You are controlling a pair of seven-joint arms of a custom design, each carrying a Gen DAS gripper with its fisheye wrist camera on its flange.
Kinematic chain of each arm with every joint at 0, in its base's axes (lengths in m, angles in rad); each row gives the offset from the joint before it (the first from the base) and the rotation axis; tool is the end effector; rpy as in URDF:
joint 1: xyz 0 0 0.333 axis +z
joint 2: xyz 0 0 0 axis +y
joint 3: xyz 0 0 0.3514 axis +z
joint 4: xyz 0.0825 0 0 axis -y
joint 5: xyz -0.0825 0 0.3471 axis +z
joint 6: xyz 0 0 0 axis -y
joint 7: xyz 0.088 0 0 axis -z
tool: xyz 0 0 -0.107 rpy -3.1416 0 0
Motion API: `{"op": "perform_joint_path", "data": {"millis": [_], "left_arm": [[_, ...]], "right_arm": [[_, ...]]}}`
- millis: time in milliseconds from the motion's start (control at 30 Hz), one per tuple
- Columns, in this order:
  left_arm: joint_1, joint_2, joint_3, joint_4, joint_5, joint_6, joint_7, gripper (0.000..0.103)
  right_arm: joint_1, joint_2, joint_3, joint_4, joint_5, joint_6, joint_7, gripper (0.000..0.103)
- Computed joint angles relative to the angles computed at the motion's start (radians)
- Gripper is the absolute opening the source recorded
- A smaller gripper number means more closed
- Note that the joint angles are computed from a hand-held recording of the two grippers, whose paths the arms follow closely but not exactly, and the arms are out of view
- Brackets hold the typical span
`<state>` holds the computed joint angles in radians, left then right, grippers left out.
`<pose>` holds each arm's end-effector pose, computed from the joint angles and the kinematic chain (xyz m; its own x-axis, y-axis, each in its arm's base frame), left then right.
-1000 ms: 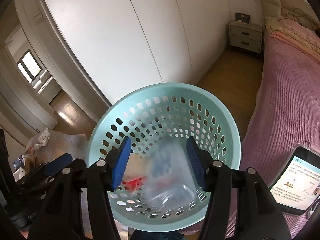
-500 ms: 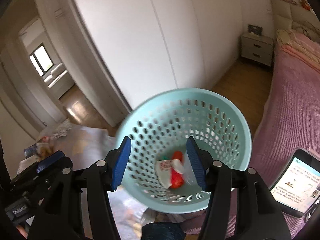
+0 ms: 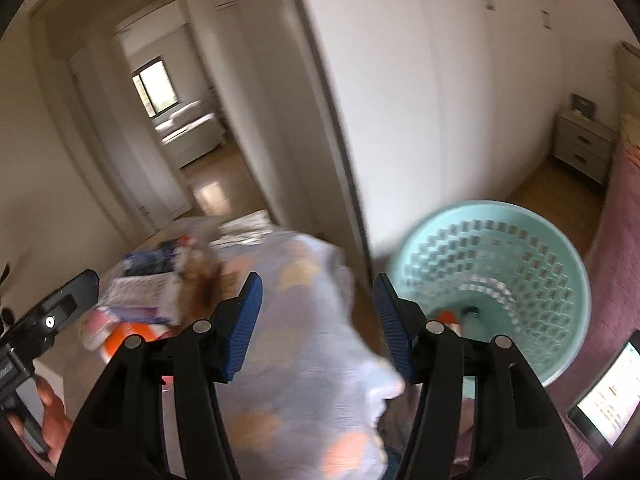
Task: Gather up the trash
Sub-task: 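Return both grippers to the table toward the milk carton and pink bottle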
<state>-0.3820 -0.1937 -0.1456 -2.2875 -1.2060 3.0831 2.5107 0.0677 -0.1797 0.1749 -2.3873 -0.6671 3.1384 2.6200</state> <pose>0.4393 -0.1737 0.5622 -0.4073 -0.8853 0.2246 -0.5640 0.0503 -0.8243 0.4463 0.1717 0.5419 0.0042 -0.9633 -0.2685 -0.6222 0.2077 -0.7548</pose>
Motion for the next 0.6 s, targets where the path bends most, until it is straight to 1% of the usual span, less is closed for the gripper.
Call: {"op": "perform_joint_path", "data": {"millis": [33, 67, 100, 133, 167, 200, 233, 267, 300, 333, 367, 400, 433, 467, 500, 533, 567, 600], "left_arm": [[0.017, -0.017, 0.004, -0.025, 0.021, 0.011, -0.010, 0.072], [0.032, -0.030, 0.009, -0.051, 0.043, 0.029, -0.022, 0.072], [0.047, -0.042, 0.021, -0.074, 0.068, 0.040, -0.034, 0.072], [0.058, -0.048, 0.036, -0.090, 0.089, 0.049, -0.045, 0.072], [0.080, -0.051, 0.041, -0.103, 0.129, 0.053, -0.078, 0.072], [0.107, -0.055, 0.039, -0.116, 0.178, 0.051, -0.121, 0.072], [0.137, -0.058, 0.050, -0.130, 0.220, 0.046, -0.153, 0.072], [0.137, -0.055, 0.074, -0.132, 0.235, 0.040, -0.157, 0.072], [0.141, -0.054, 0.093, -0.137, 0.252, 0.041, -0.167, 0.072], [0.168, -0.050, 0.092, -0.146, 0.287, 0.056, -0.198, 0.072], [0.205, -0.040, 0.083, -0.153, 0.336, 0.075, -0.237, 0.072], [0.236, -0.031, 0.073, -0.160, 0.382, 0.088, -0.274, 0.072], [0.259, -0.020, 0.076, -0.161, 0.420, 0.087, -0.296, 0.072], [0.263, -0.005, 0.095, -0.153, 0.443, 0.073, -0.304, 0.072], [0.266, 0.005, 0.112, -0.146, 0.462, 0.055, -0.313, 0.072], [0.245, 0.023, 0.152, -0.125, 0.445, 0.027, -0.288, 0.072], [0.209, 0.036, 0.199, -0.107, 0.377, -0.002, -0.217, 0.072], [0.200, 0.046, 0.218, -0.088, 0.321, -0.034, -0.161, 0.072]], "right_arm": [[0.037, 0.013, -0.019, 0.008, 0.025, 0.014, -0.035, 0.057], [0.073, 0.030, -0.029, 0.020, 0.061, 0.027, -0.085, 0.063], [0.073, 0.036, -0.017, 0.027, 0.046, 0.028, -0.082, 0.065], [0.065, 0.049, 0.008, 0.049, 0.026, 0.020, -0.080, 0.065], [0.074, 0.060, 0.012, 0.064, 0.019, 0.015, -0.086, 0.065], [0.100, 0.079, 0.008, 0.085, 0.031, 0.013, -0.111, 0.065], [0.135, 0.093, -0.010, 0.096, 0.067, 0.017, -0.153, 0.065], [0.175, 0.114, -0.028, 0.109, 0.122, 0.024, -0.213, 0.066], [0.226, 0.137, -0.049, 0.122, 0.221, 0.032, -0.314, 0.070], [0.259, 0.160, -0.055, 0.141, 0.312, 0.030, -0.405, 0.072], [0.274, 0.179, -0.053, 0.162, 0.366, 0.020, -0.459, 0.077], [0.282, 0.205, -0.031, 0.188, 0.480, 0.007, -0.568, 0.078], [0.270, 0.227, 0.013, 0.215, 0.625, -0.009, -0.709, 0.078], [0.252, 0.253, 0.058, 0.246, 0.737, -0.028, -0.827, 0.078], [0.249, 0.283, 0.080, 0.287, 0.780, -0.050, -0.886, 0.078], [0.265, 0.311, 0.072, 0.325, 0.764, -0.068, -0.887, 0.078], [0.281, 0.336, 0.061, 0.356, 0.742, -0.081, -0.879, 0.078], [0.279, 0.355, 0.067, 0.383, 0.745, -0.094, -0.887, 0.078]]}}
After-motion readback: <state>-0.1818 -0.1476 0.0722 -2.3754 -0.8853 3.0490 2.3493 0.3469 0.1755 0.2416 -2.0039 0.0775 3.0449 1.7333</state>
